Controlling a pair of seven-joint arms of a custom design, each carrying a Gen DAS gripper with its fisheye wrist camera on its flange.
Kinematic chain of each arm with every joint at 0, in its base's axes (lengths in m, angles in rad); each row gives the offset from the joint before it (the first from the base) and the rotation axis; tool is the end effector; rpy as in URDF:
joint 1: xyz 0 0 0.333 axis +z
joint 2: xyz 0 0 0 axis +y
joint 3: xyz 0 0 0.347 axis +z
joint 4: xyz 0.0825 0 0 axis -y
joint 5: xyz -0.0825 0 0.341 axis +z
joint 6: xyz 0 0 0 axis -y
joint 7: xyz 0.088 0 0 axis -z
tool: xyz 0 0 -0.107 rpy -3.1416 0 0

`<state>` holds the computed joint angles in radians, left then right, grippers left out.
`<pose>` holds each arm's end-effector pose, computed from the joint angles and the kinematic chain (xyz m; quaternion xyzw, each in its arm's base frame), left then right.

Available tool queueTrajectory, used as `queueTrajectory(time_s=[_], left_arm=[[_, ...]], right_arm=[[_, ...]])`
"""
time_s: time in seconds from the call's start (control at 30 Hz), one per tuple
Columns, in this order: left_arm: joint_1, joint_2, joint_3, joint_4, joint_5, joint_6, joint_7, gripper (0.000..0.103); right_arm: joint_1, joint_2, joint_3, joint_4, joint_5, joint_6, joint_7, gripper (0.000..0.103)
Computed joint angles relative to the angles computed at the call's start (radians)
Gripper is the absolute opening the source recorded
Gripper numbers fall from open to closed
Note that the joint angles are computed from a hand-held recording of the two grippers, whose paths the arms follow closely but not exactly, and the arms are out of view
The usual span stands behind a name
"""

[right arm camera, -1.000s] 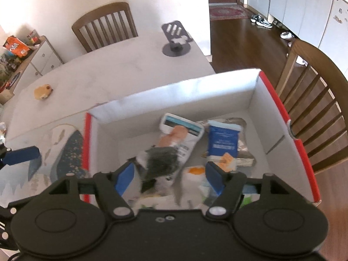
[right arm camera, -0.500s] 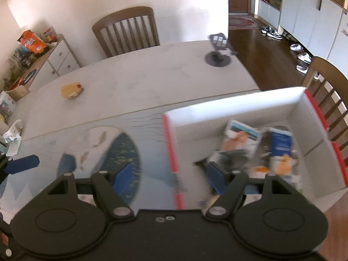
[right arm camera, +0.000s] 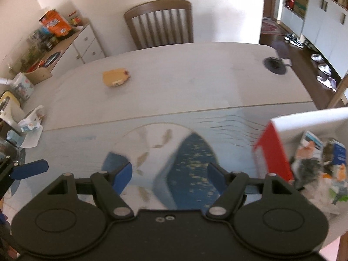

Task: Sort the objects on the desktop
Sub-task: 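Withdraw both tools from the box back over the table, then move the right gripper to the orange plush toy while the left gripper approaches the mint-green stick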

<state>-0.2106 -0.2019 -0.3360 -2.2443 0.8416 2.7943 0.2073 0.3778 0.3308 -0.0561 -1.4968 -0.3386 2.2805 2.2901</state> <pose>0.3905 -0.2928 0.5681 -0.6671 0.6037 -0.3648 0.2395 0.6339 0.2096 0.5716 -0.5989 0.7534 -0.2100 0.1721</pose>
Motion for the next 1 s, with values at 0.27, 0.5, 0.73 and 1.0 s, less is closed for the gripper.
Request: queueTrajectory(time_s=[0.27,0.5,0.73,1.0], left_arm=[[0.048,-0.107,0.017,-0.156,0.031,0.110,-0.007,0.102],[0.097,-0.175,0.025,-0.270,-0.041,0.175,0.074,0.101],[0.107,-0.143,0.017,-0.316,-0.113,0.290,0.227,0.101],[0.297,-0.026,-0.210,-0.270,0.037,0.382,0.210,0.101]], right_arm=[[0.046,0.146,-0.007,0.197,0.012,-0.059,-0.034,0.076],[0.078,0.245,-0.030,0.343,0.030,-0.112,-0.067,0.076],[0.095,0.291,-0.046,0.403,0.034,-0.133,-0.083,0.076],[0.079,0.412,-0.046,0.595,0.075,-0.216,-0.170,0.076]])
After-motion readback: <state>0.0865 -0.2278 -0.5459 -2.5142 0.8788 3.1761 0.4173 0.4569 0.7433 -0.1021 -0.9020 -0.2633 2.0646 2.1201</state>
